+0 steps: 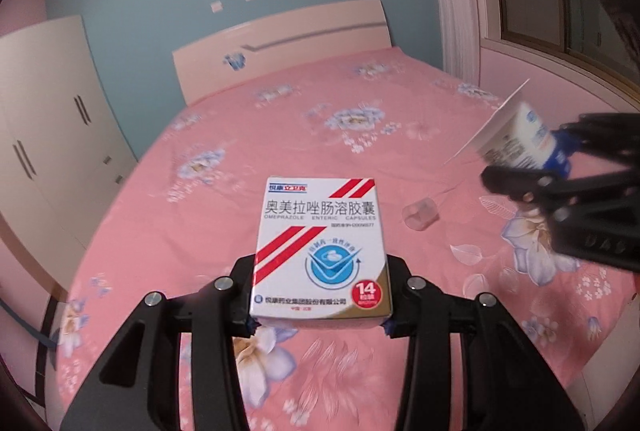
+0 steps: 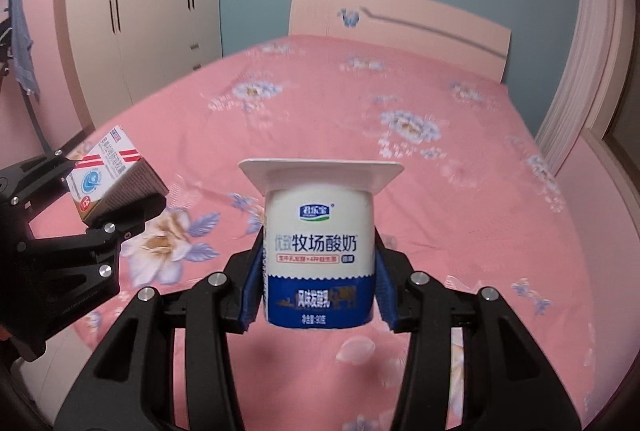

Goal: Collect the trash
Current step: 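Carry the medicine box and yogurt cup in both tools over the trash bin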

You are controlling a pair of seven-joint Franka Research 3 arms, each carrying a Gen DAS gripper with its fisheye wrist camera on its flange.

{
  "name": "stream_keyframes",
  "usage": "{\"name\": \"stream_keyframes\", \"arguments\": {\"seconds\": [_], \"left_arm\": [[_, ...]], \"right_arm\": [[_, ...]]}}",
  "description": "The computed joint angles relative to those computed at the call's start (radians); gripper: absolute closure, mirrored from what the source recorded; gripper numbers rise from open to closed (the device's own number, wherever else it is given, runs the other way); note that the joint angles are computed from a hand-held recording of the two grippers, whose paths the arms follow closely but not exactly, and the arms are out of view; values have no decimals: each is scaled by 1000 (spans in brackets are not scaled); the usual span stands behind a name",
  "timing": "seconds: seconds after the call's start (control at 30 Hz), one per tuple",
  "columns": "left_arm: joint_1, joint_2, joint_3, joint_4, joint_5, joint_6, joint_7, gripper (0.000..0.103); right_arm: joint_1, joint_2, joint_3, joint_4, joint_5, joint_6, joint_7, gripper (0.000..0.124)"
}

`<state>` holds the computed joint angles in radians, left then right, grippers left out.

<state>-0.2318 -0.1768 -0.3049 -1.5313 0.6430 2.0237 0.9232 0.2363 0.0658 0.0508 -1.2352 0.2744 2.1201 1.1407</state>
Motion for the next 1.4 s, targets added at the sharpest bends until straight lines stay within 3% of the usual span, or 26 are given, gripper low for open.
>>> {"name": "stream_keyframes", "arguments": {"seconds": [0.53, 0.77, 1.07, 1.4], "left_arm": [[-67, -134, -208, 77, 137, -294, -36, 58], [-82, -182, -255, 49, 124, -358, -71, 58], [-103, -291, -248, -88, 25, -373, -104, 58], [-154, -405, -190, -301, -133, -299, -115, 58]], "right_arm": [[-25, -458, -69, -328, 121, -11, -134, 76], [-20, -615, -105, -457, 157, -28, -203, 76], [-16, -732, -129, -612, 176, -61, -286, 76], [-25, -867, -119, -831, 171, -124, -366, 76]]}}
